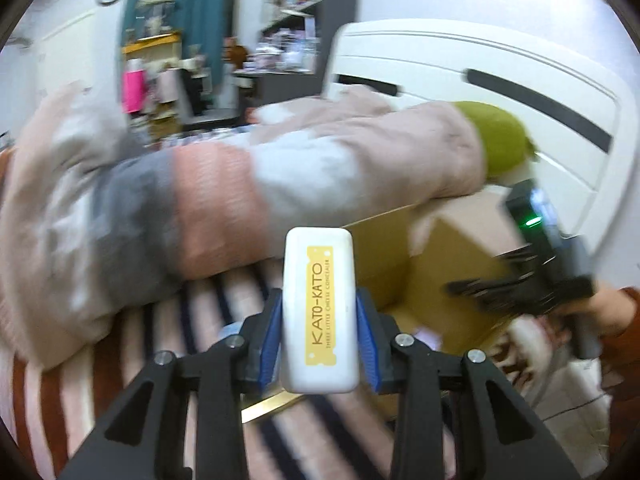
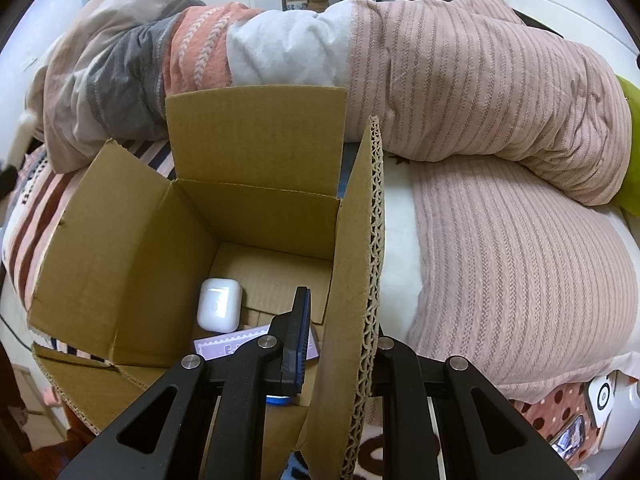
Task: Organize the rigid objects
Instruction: 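Grasp the white KATO-KATO tube with the left gripper and lift it, then lower the tube into the box and open the left gripper, then grasp the white charger plug with the left gripper and lift it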
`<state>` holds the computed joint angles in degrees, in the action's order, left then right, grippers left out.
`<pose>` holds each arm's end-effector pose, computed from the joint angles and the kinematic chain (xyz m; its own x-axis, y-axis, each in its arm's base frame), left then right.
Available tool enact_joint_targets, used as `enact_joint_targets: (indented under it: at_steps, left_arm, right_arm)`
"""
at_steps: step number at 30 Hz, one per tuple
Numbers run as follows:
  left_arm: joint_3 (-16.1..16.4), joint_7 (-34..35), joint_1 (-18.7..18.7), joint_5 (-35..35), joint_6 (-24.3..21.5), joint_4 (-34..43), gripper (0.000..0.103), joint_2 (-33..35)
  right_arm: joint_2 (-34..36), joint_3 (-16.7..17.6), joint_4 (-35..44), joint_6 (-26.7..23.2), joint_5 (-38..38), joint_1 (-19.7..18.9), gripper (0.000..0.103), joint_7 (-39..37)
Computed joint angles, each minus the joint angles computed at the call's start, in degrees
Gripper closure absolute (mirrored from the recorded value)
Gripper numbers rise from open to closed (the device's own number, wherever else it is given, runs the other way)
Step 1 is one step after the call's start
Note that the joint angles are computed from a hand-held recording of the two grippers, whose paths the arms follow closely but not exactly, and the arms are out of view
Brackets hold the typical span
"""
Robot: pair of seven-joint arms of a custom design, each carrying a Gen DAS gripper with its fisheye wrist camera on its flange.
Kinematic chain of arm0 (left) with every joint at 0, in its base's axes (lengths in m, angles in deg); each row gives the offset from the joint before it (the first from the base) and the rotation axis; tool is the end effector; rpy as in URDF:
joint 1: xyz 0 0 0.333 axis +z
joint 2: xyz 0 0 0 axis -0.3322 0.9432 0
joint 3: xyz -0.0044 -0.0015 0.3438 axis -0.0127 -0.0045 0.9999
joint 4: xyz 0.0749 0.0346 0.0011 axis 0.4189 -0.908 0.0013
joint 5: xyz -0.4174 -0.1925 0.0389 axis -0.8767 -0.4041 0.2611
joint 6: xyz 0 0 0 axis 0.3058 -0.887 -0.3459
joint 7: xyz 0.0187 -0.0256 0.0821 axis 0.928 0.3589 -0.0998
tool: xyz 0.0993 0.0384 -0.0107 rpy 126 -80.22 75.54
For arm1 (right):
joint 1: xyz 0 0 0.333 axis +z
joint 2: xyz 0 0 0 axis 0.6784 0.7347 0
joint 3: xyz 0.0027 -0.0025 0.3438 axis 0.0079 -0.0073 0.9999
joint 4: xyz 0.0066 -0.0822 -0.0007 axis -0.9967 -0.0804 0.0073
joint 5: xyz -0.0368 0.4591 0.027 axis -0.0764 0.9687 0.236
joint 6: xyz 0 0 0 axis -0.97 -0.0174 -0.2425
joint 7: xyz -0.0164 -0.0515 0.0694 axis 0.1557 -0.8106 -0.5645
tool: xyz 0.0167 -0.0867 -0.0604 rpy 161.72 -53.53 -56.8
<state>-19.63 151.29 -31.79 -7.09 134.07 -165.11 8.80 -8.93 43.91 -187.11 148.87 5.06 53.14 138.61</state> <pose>0.6576 -0.3109 0.6606 -0.7034 -0.7054 0.0880 -0.4925 0.3942 -0.7759 0.6067 0.1205 0.6129 -0.0516 -0.9983 0.0283 -0.8916 0.0333 -0.4516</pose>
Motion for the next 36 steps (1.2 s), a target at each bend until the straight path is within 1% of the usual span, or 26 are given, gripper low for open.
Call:
enact_joint_targets:
  at_steps: [3,4,6,8,12,15,16,17,18,20,23,25,26,27,29,31,33,36]
  left_arm:
    - [-0.4,-4.5,-2.6,5.7,-3.1,5.6,0.071,4.1]
    - [-0.3,-7.0,-3.8,8.6,-5.0,8.3,0.071,6.3]
    - [-0.2,-9.8,-5.1,12.1,-9.3,13.3,0.071,10.1]
    - [0.0,-11.5,-6.0,14.5,-12.4,16.2,0.071,12.2]
    - [-0.6,-12.6,-6.9,15.5,-18.5,22.9,0.071,17.6]
    - [-0.8,-12.7,-7.5,15.7,-21.3,25.8,0.071,19.8]
    - [-0.6,-12.9,-7.8,16.1,-21.1,25.9,0.071,20.0]
    - [-0.5,-13.1,-8.0,16.4,-20.8,25.6,0.065,19.9]
    - [-0.5,-13.1,-8.0,16.4,-20.3,25.1,0.052,19.6]
    - [-0.8,-12.5,-7.5,15.7,-19.3,24.1,0.036,18.8]
    - [-1.7,-9.2,-5.5,12.7,-16.9,20.0,0.035,15.5]
    - [-1.9,-7.1,-4.2,10.5,-14.4,16.7,0.028,12.8]
    - [-2.0,-6.1,-3.5,9.2,-13.2,15.0,0.022,11.4]
    - [-2.1,-4.7,-2.5,7.4,-11.7,13.0,0.018,9.7]
    - [-2.1,-2.1,-0.7,3.8,-10.6,10.2,0.018,7.2]
    - [-1.4,-0.6,0.4,1.7,-9.0,7.4,0.017,4.9]
    - [-0.5,0.2,1.2,0.8,-7.0,4.5,0.013,2.8]
    - [1.1,0.7,2.3,0.8,-4.3,0.0,0.012,0.0]
  right_arm:
    - [0.0,0.0,0.0,0.0,0.1,0.0,0.092,-0.1]
    - [0.0,0.0,0.0,-0.1,0.1,0.0,0.092,-0.1]
    - [0.0,0.1,0.1,-0.1,0.0,0.0,0.091,-0.1]
    - [0.1,0.0,0.2,-0.2,0.1,0.0,0.092,-0.1]
    - [0.0,0.1,0.1,-0.1,0.1,0.0,0.092,0.0]
    - [0.1,0.1,0.2,-0.3,0.1,0.1,0.092,-0.1]
    - [0.1,0.1,0.2,-0.3,0.1,0.1,0.092,0.0]
    - [0.1,0.1,0.2,-0.4,0.2,0.1,0.092,-0.1]
    - [0.1,0.1,0.2,-0.5,0.2,0.1,0.092,-0.1]
    - [0.1,0.1,0.3,-0.7,0.3,0.1,0.092,-0.2]
    - [0.2,0.0,0.4,-0.9,0.6,0.1,0.091,-0.3]
    - [0.3,0.1,0.6,-1.1,0.3,0.1,0.091,-0.3]
    - [0.4,0.2,0.7,-1.1,0.2,0.1,0.091,-0.1]
    - [0.4,0.2,0.7,-1.3,0.1,0.1,0.091,-0.1]
    - [0.5,0.2,0.9,-1.4,0.1,0.2,0.091,0.0]
    - [0.5,0.2,0.9,-1.5,0.2,0.2,0.091,0.1]
    - [0.5,0.2,0.9,-1.5,0.1,0.2,0.091,0.3]
    - [0.5,0.2,0.9,-1.6,0.1,0.3,0.091,0.3]
